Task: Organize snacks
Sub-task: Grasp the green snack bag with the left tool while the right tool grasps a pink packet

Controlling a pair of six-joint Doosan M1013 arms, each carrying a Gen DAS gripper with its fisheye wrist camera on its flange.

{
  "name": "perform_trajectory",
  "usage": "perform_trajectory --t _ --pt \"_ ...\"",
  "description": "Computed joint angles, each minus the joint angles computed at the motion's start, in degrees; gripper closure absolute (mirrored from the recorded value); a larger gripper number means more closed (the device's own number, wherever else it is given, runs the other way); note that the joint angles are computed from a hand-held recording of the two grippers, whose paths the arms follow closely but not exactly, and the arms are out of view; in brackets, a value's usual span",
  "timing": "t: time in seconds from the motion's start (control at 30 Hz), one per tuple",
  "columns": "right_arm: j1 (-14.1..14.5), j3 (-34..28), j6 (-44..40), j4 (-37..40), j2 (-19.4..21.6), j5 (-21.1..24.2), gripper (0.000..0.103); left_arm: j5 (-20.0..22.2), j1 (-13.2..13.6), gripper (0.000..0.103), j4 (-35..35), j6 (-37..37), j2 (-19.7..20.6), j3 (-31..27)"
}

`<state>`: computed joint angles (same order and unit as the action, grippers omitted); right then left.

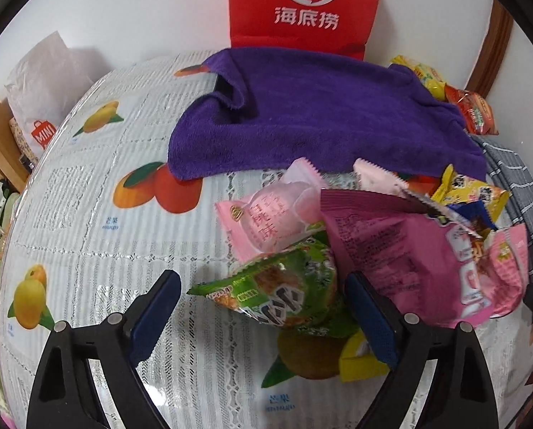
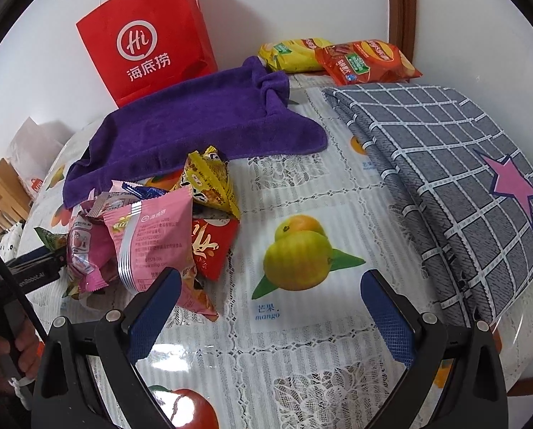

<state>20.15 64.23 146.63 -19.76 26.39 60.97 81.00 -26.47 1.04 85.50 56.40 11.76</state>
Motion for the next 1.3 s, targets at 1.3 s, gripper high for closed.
perform_trajectory --t 1.3 --pt "1.80 -8.01 -6.12 2.59 4.95 1.79 0.019 -8.81 3.26 0.030 -3.68 -1.01 -7.34 14.29"
